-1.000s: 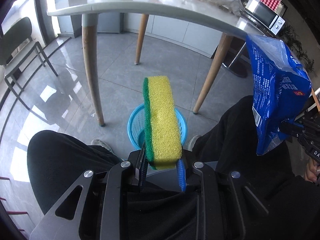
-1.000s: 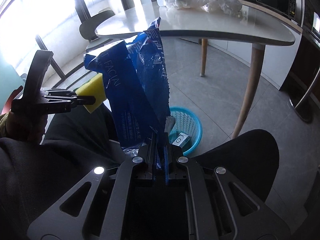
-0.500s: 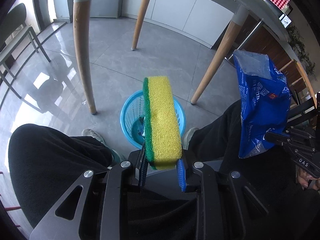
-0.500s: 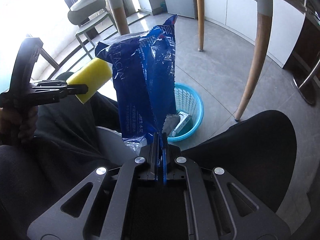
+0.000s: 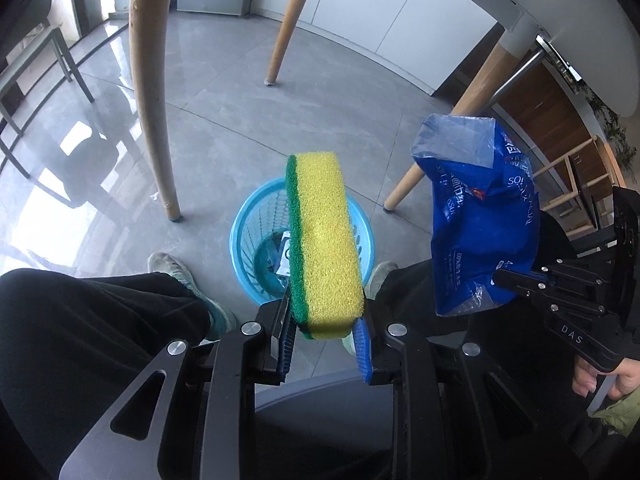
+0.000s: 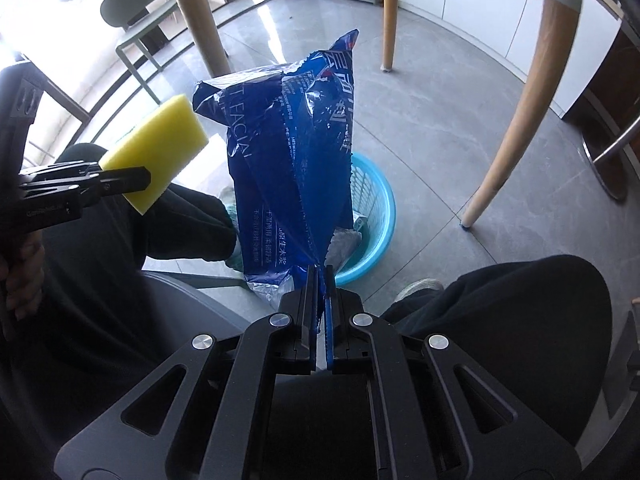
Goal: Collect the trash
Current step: 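Carry the sponge and blue bag down over the blue wastebasket, then open both tools to drop the sponge and blue bag into the basket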
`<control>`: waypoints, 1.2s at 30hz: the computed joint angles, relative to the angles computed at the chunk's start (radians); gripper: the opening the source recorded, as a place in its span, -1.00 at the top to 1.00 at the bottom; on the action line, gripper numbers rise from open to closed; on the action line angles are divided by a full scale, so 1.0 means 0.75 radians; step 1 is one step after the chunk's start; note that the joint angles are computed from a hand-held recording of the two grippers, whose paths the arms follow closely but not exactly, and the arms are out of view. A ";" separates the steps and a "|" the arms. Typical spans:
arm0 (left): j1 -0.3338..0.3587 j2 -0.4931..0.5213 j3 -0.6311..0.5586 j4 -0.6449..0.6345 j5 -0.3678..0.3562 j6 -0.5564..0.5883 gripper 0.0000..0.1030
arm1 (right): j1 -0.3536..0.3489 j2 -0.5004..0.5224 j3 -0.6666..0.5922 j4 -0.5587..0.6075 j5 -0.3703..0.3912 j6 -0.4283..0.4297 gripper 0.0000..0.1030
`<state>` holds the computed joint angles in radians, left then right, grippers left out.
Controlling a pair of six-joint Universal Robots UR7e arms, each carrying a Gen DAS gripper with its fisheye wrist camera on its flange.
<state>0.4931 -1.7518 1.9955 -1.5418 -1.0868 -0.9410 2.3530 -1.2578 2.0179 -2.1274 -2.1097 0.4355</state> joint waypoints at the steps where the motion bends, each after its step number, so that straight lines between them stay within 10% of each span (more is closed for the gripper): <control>1: 0.012 0.006 0.007 -0.012 0.007 0.001 0.54 | -0.009 0.020 -0.009 0.002 0.004 -0.001 0.96; 36: 0.344 0.287 0.015 -0.317 -0.090 0.181 0.54 | -0.409 0.510 -0.172 0.000 0.062 0.057 0.95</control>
<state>0.7509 -1.5369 2.0067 -1.7797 -1.1545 -0.8053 2.0464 -0.8753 1.8886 -2.1275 -2.0631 0.4784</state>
